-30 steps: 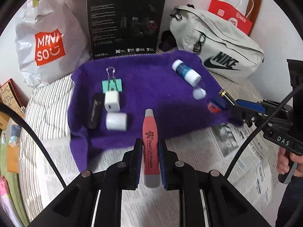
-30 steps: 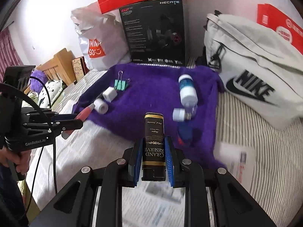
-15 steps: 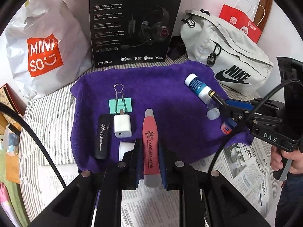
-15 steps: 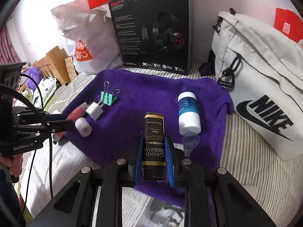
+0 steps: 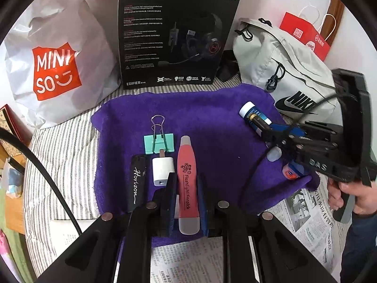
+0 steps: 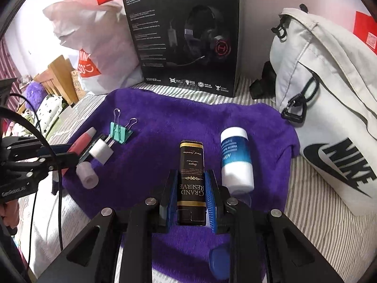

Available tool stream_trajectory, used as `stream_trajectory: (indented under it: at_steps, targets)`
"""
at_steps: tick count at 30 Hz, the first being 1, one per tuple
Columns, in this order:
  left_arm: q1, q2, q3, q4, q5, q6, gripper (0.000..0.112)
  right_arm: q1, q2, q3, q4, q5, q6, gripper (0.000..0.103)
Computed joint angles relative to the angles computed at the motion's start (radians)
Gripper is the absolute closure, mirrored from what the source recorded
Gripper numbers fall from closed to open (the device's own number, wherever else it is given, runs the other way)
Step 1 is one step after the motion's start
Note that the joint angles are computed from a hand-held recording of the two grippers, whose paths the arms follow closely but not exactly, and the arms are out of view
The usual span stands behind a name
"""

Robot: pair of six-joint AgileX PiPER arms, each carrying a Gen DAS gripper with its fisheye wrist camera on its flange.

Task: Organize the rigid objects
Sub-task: 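Carry the highlighter with the left tool while the right tool carries the tube onto the towel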

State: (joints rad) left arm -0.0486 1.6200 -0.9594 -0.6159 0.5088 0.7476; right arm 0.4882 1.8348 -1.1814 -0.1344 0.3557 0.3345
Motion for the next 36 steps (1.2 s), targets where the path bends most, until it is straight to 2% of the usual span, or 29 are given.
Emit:
stream_trajectory:
  at_steps: [7, 11, 19, 25, 30, 36]
  targets:
    - [0.02, 0.02, -0.007, -0.044, 0.011, 0.05, 0.096, -0.011, 0.097, -0.106, -0.006, 0.047, -0.008, 0.08]
    - [0.031, 0.034, -0.014, -0.059, 0.015, 0.066, 0.096, 0.001, 0.145, -0.16, -0.081, 0.092, 0.045, 0.08]
    - [0.043, 0.05, -0.026, -0.08, 0.028, 0.093, 0.096, 0.005, 0.212, -0.239, -0.102, 0.146, 0.056, 0.08]
    - [0.054, 0.053, -0.023, -0.087, 0.031, 0.104, 0.096, 0.004, 0.232, -0.266, -0.095, 0.169, 0.035, 0.08]
    - [0.062, 0.048, -0.012, -0.076, 0.031, 0.091, 0.096, -0.002, 0.228, -0.249, -0.076, 0.144, 0.013, 0.08]
    - [0.07, 0.037, -0.004, -0.062, 0.04, 0.075, 0.096, -0.004, 0.223, -0.257, -0.046, 0.177, -0.032, 0.074]
